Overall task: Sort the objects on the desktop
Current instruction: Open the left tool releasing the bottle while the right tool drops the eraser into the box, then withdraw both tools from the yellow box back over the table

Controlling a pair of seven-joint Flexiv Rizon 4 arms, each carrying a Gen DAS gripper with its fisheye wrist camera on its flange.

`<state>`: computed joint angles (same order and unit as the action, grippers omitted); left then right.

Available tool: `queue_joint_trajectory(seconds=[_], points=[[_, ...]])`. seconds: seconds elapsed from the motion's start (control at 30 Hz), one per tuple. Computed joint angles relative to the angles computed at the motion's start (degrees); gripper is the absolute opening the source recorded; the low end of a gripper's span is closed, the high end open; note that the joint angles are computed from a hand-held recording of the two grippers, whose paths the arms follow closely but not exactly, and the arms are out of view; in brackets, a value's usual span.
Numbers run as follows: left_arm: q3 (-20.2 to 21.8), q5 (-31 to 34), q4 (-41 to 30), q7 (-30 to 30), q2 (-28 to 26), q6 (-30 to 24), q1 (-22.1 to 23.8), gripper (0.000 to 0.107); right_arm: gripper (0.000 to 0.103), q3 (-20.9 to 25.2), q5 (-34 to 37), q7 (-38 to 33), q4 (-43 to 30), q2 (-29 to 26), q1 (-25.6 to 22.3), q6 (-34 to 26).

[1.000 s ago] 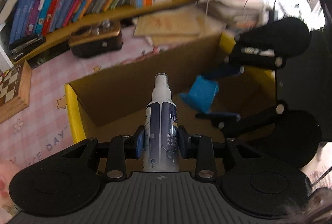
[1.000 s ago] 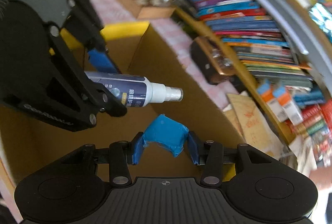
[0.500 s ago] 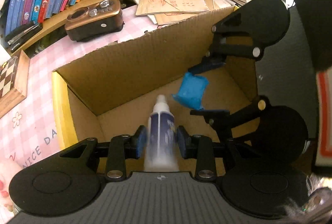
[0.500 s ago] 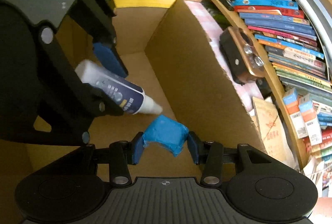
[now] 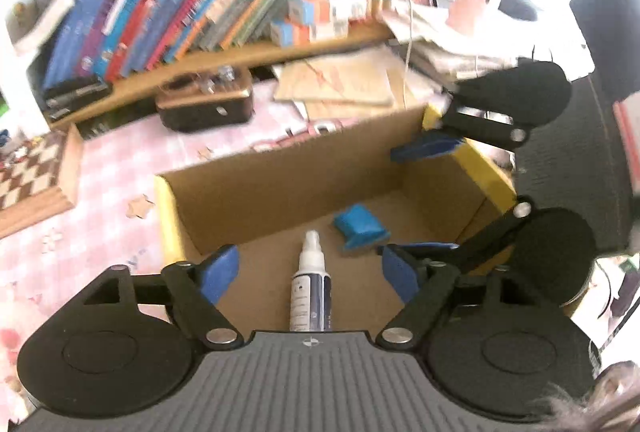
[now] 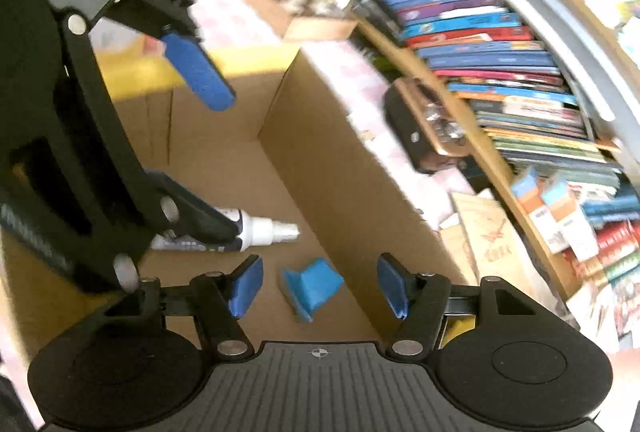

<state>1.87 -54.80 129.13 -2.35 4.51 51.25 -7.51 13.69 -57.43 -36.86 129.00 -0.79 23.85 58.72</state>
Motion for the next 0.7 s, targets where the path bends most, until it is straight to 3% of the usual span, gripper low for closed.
queue_joint_trajectory(seconds=[0.17, 0.4, 0.7], points=[[1.7, -6.3, 1.6, 3.9, 3.3, 0.3, 0.1, 0.088, 0.070, 1.5, -3.5, 11.3, 1.6, 4.7, -0.5, -1.6], [4.0, -15.4, 5.2, 11.2, 8.5, 3.0, -0.2, 0.096, 0.075, 5.3, -9.5, 28.2, 2.0, 9.0, 0.4, -10.1], [7.7, -19.9, 7.3, 13.6, 13.0, -1.0, 3.2, 0.101, 0.077, 11.7, -9.6, 44.6, 0.2, 10.3, 6.6, -31.1]])
